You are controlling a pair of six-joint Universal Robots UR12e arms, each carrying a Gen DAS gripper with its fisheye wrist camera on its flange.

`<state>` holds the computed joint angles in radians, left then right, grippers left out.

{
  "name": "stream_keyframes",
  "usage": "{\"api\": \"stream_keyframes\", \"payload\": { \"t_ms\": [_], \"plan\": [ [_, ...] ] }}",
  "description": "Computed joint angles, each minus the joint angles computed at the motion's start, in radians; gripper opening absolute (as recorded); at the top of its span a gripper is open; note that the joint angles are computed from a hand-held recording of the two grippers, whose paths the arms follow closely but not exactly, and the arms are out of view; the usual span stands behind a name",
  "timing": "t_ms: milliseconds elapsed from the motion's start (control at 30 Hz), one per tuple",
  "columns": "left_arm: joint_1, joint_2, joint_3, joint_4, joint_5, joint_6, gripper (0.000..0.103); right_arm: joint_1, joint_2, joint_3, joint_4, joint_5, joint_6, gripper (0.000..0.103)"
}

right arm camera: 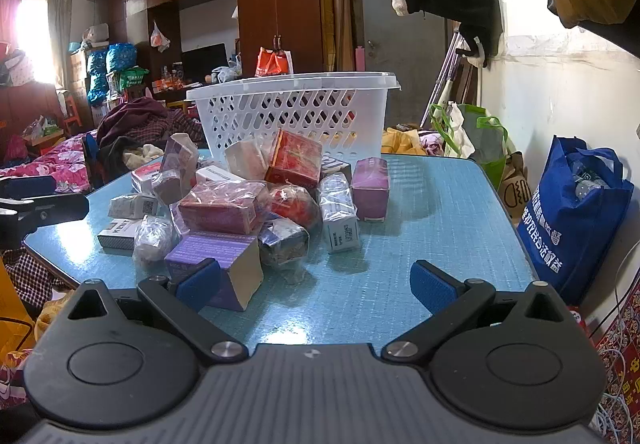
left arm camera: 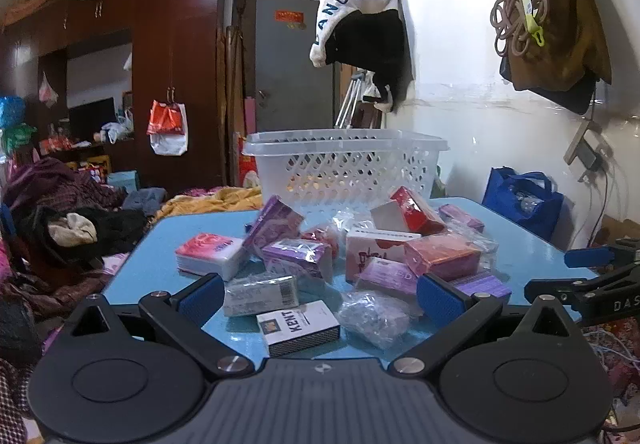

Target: Organize objects

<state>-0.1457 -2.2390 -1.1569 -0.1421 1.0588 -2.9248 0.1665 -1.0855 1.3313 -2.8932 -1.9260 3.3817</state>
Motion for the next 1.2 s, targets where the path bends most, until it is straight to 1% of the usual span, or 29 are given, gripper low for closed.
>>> {"api": "stream_keyframes", "payload": {
  "t_ms": [167, 400, 500, 600, 667, 800, 867, 1033, 1200],
  "plan": [
    [0.000, -0.001, 0.001, 0.004, 0.006, -0.003, 0.103, 0.000, -0.001, 0.000, 0.001, 0.000, -0.001, 0.103],
    [0.004, -0.005, 0.005, 0.027, 0.004, -0.039, 0.103, 0.000, -0.001, 0.000, 0.001, 0.001, 0.000, 0.103],
    [0.004, -0.005, 0.005, 0.030, 0.008, -0.037, 0.103, 0.000, -0.001, 0.000, 0.001, 0.000, -0.001, 0.103],
    [0.005, -0.008, 0.011, 0.007, -0.008, -0.031, 0.103, 0.000, -0.001, 0.000, 0.001, 0.001, -0.001, 0.103],
    [0.005, -0.008, 0.015, -0.013, -0.018, -0.013, 0.103, 0.000, 0.000, 0.000, -0.001, 0.001, -0.001, 0.103],
    [0.001, -0.007, 0.015, -0.029, -0.011, 0.015, 0.103, 0.000, 0.000, 0.000, -0.001, 0.002, -0.002, 0.103],
    [-0.001, -0.006, 0.011, -0.023, -0.001, 0.022, 0.103, 0.000, 0.000, 0.000, -0.003, 0.001, -0.004, 0.103],
    [0.004, -0.012, 0.017, -0.018, -0.030, 0.004, 0.103, 0.000, 0.000, -0.001, -0.006, 0.001, -0.005, 0.103],
    [0.002, -0.010, 0.014, -0.013, -0.010, -0.007, 0.103, 0.000, 0.000, -0.002, -0.002, 0.002, -0.004, 0.103]
  ]
}}
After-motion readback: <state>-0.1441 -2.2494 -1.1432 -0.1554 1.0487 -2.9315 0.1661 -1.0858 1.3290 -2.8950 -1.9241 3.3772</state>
